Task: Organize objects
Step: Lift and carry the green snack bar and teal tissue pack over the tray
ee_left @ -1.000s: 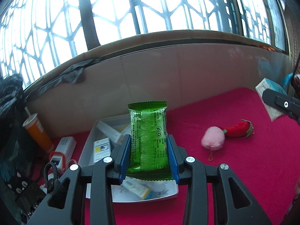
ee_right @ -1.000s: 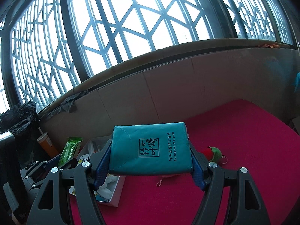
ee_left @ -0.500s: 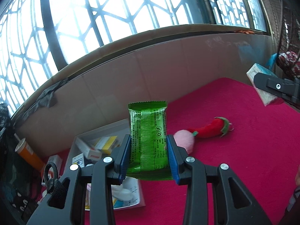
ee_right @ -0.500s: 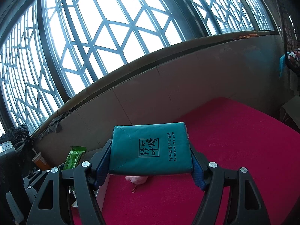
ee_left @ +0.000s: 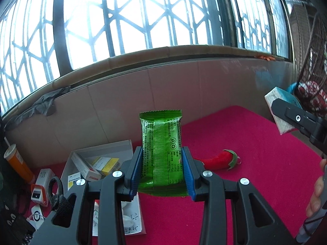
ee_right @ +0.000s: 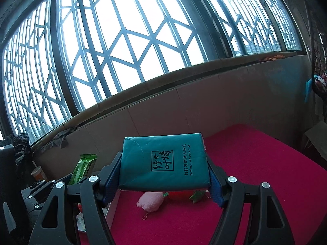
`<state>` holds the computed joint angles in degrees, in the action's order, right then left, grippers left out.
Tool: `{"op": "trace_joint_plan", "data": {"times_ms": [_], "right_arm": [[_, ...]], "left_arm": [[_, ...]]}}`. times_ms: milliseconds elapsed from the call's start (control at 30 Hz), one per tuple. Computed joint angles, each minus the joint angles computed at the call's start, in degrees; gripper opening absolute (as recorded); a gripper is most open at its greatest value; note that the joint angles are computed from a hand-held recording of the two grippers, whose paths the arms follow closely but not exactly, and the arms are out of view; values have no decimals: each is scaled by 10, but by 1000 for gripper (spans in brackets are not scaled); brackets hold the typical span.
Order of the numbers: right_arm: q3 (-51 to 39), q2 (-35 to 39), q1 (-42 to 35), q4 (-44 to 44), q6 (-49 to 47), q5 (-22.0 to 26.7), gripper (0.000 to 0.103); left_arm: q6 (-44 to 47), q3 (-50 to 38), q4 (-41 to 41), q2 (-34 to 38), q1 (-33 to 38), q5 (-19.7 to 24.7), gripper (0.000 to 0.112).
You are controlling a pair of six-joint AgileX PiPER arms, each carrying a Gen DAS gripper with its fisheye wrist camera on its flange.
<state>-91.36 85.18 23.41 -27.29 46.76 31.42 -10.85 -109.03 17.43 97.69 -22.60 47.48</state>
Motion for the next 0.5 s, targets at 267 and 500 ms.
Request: {"op": "trace_joint_plan", "data": {"times_ms": [267,500], "right_arm": [[-102,63,84,-54,-4,63,77],[-212,143,155,-70,-33,124,77]], "left_arm": [[31,58,-74,-39,78,-49,36],[99,106,-183,-64,179,-80,36]]}}
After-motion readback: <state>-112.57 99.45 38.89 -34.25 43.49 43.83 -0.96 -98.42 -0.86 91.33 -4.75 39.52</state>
